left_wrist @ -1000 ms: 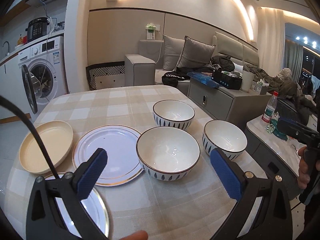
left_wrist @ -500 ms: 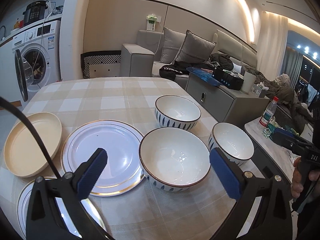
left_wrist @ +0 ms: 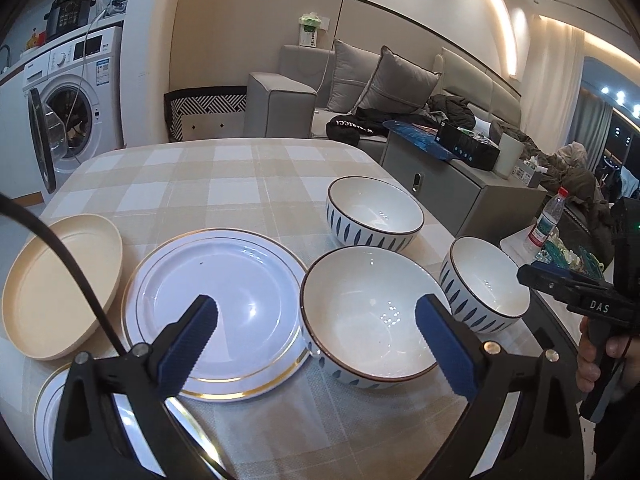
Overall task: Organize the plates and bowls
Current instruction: 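Move the right tool toward the nearest striped bowl, then close the right gripper on the striped bowl's rim and lift it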
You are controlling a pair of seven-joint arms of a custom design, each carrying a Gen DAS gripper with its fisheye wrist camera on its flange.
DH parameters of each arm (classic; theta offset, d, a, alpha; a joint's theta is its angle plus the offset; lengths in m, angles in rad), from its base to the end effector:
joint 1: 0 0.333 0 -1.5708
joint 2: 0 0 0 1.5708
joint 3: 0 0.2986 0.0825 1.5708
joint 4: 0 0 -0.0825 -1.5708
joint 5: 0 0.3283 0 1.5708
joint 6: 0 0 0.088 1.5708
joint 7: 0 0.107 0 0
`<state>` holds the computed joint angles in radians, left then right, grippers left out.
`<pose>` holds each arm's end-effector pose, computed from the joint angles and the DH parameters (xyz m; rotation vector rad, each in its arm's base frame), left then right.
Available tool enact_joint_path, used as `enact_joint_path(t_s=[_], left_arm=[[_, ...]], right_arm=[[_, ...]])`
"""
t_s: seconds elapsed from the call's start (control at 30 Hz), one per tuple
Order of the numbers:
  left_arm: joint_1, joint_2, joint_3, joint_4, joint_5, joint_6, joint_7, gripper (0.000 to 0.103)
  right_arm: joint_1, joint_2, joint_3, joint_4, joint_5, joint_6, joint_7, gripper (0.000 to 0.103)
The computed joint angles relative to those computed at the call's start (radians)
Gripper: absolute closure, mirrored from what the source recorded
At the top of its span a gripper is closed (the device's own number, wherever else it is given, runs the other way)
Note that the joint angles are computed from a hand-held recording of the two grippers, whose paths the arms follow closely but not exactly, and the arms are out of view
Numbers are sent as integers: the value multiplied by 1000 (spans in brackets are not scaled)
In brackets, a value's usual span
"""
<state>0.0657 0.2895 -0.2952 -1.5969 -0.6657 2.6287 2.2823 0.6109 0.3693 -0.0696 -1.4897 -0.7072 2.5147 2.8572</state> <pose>0.6272 -0.1047 0.5534 -1.3912 2.1751 -1.2207 0.5561 0.3503 0.5347 -1.4168 1.8965 -0.6578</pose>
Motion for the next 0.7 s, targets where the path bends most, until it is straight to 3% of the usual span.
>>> enact_joint_path(t_s=[0.33,0.7], left_arm=[[-13,15,-4,14,37,17,-30,4],[-6,13,-21,3,36,28,-10,4]], right_arm=[[-48,16,8,-26,130,30,-48,41],[-62,73,6,21,258,31,-140,50]])
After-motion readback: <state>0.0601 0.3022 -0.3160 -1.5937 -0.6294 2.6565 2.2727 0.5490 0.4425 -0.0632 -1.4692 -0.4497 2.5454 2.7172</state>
